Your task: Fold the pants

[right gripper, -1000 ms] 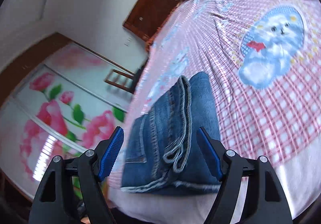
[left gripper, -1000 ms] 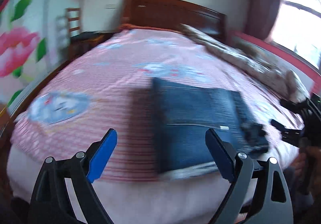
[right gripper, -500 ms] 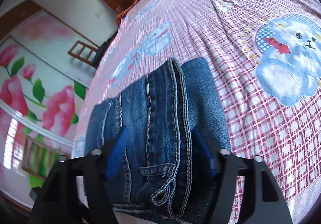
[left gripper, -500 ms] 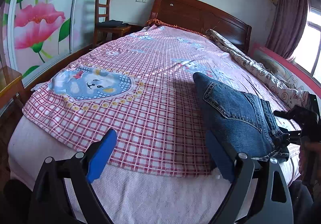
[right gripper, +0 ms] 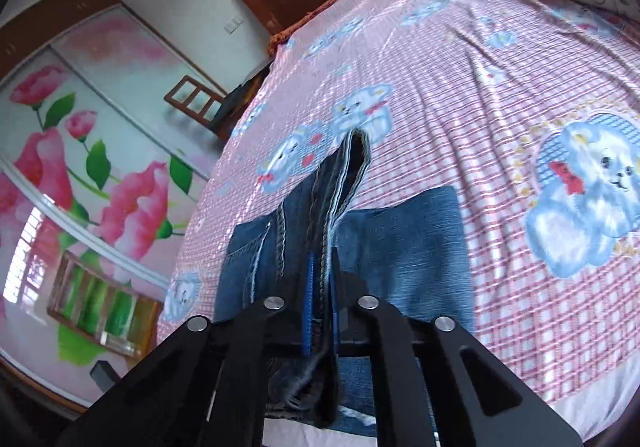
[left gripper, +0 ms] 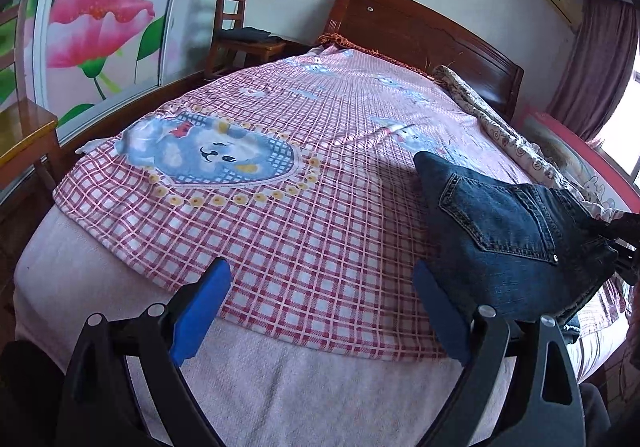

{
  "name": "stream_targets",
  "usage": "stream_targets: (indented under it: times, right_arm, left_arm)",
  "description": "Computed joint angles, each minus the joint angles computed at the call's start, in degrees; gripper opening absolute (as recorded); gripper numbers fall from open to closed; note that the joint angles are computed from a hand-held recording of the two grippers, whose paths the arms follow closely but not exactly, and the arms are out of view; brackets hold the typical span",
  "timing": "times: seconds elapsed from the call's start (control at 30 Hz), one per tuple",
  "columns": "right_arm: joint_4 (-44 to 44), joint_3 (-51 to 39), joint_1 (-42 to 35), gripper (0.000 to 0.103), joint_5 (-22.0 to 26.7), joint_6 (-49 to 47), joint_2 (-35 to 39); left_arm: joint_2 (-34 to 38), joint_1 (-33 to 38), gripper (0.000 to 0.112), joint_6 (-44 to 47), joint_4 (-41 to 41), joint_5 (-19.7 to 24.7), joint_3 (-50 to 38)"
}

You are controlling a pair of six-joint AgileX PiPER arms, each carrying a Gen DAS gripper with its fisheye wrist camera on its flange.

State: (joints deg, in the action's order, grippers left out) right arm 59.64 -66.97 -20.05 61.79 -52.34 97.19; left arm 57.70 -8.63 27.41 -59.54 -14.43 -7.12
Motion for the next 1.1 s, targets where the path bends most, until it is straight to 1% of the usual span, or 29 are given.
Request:
stream_targets:
  times: [0.03,0.07,0.13,0.2,0.23,0.27,0.3,0.37,0.43,0.47,0.5,0.53,0.57,0.6,0.63,0.7,0.73,0.83,0.9,0.97,1.0,1.03,1.1]
  right_arm:
    - [0.1,0.1,-0.9,0.003,0.0,-0.1,0.6]
    - [-0.5,0.7,-2.0,0.002,-1.2,-0.4,1.4]
    - [-2.4,2.7,-3.5,0.002,-3.9,-0.9,3.0]
    - [-2.6,4.9,-5.4,0.002,-4.9,-1.0,5.4]
    - [0.0,6.3,-7.3,0.002,-3.3,-3.0,5.7]
    - [4.7,7.5,-9.6,0.002,0.6,-6.1,6.6]
    - [7.1,8.5,-10.8,0.002,2.2,-7.8,6.3]
    - [6.3,7.3,-9.5,0.002,2.9,-8.3,5.3]
    - [3.6,5.7,-6.4,0.002,0.5,-6.8,4.2]
    - [1.9,4.1,-4.8,0.002,0.2,-5.5,5.0]
    - [-0.5,2.8,-3.0,0.004,-1.3,-3.0,5.6]
    - [-2.0,2.6,-1.7,0.006,-3.1,-1.7,5.6]
    - [-2.7,2.1,-0.8,0.015,-4.3,-1.5,6.2]
    - [-3.2,2.3,-0.3,0.033,-5.7,-1.0,6.1]
    - [-4.2,2.5,0.4,0.042,-7.5,-0.1,5.9]
    - [-3.7,2.6,0.8,0.042,-7.7,-1.1,5.9]
    - [-4.7,3.0,1.4,0.042,-8.8,-1.1,5.3]
    - [-5.9,3.8,2.3,0.042,-9.7,-1.3,5.4]
    - [-5.8,3.9,2.8,0.042,-9.6,-0.9,5.9]
    - [-5.2,3.9,3.1,0.041,-8.2,-2.1,6.2]
    - [-5.6,4.3,3.7,0.028,-8.6,-2.7,5.8]
    - [-5.6,4.2,4.1,0.016,-7.8,-3.4,5.9]
    - [-5.1,4.3,4.2,0.012,-7.1,-3.6,5.3]
  left_arm:
    - [0.1,-0.4,0.092,0.5,-0.5,-0.2,0.0]
    - [0.4,-1.7,0.092,2.0,-2.6,-1.1,-0.1]
    - [1.0,-3.2,0.092,4.0,-4.8,-1.9,-0.4]
    - [1.3,-4.6,0.092,6.5,-7.2,-2.6,-0.7]
    - [1.6,-6.1,0.092,8.9,-10.0,-3.8,-0.8]
    - [1.7,-6.7,0.092,10.0,-11.4,-4.2,-0.9]
    - [1.6,-6.8,0.092,10.6,-12.1,-4.3,-0.9]
    - [2.2,-6.8,0.092,10.2,-11.9,-4.2,-1.1]
    - [3.0,-7.3,0.092,9.9,-11.8,-4.5,-1.3]
    - [3.1,-8.3,0.092,10.7,-12.8,-5.0,-1.3]
    - [2.8,-9.6,0.092,12.4,-14.8,-5.9,-1.4]
    - [2.6,-10.3,0.092,13.1,-15.7,-6.5,-1.4]
    - [2.2,-11.3,0.092,14.5,-17.1,-7.3,-1.4]
    - [1.8,-11.8,0.092,15.6,-18.3,-7.8,-1.4]
    - [1.6,-12.0,0.092,16.0,-18.8,-8.0,-1.4]
    - [1.5,-10.8,0.092,15.3,-18.0,-7.0,-1.3]
    - [1.7,-9.9,0.092,14.4,-16.9,-6.4,-1.2]
    - [2.1,-5.9,0.092,8.9,-10.5,-3.4,-1.0]
    - [2.0,-6.0,0.092,8.8,-10.6,-3.6,-0.9]
    - [1.6,-6.1,0.092,9.4,-11.0,-3.6,-0.8]
    - [1.6,-6.1,0.092,9.6,-11.1,-3.6,-0.8]
    - [1.7,-6.0,0.093,9.6,-11.1,-3.5,-0.9]
    - [2.1,-5.5,0.093,9.0,-10.3,-3.0,-1.0]
